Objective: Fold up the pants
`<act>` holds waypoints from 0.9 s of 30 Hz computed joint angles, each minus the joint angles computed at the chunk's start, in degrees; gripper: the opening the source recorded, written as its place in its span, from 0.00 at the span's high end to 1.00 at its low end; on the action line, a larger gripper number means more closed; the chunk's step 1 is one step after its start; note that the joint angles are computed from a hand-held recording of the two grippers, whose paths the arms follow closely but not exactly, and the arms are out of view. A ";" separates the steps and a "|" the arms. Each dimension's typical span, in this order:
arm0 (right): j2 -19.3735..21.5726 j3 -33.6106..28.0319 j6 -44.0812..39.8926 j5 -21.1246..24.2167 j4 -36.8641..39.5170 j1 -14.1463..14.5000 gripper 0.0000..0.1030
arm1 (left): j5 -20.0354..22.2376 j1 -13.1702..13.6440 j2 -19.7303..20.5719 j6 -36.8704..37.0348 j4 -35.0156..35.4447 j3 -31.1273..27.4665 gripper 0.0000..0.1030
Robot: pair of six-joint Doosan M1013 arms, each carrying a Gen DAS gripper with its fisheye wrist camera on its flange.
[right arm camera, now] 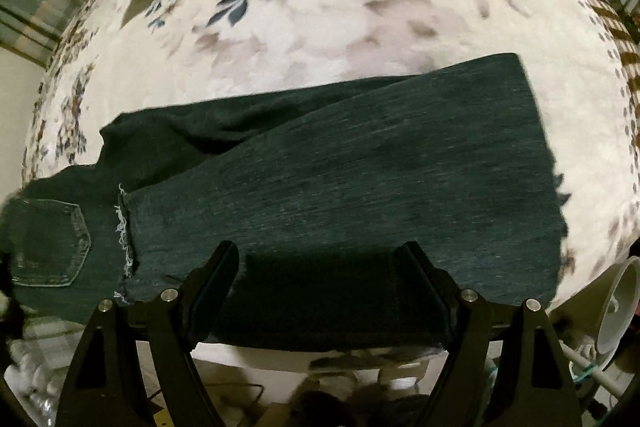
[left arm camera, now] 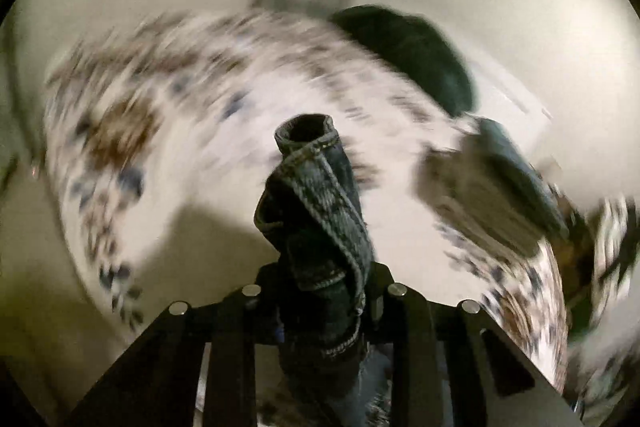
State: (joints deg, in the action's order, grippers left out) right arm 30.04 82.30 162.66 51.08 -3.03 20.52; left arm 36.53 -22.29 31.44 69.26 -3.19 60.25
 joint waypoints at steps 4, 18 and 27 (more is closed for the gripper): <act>-4.41 6.18 4.30 -5.69 -0.03 -0.64 0.18 | 1.07 -3.36 -1.15 13.93 -3.94 -0.92 0.79; -18.83 27.34 23.05 -9.91 -6.61 -4.27 0.18 | 9.63 -16.78 -0.12 34.01 -13.97 -0.35 0.79; -26.28 37.17 27.01 -14.31 -5.37 -7.82 0.18 | 24.84 -20.41 5.46 36.20 -7.05 -5.86 0.60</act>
State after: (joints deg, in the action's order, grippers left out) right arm 3.76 119.47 189.67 36.77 -8.39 12.70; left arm 61.37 -42.70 36.90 105.46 -10.24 54.39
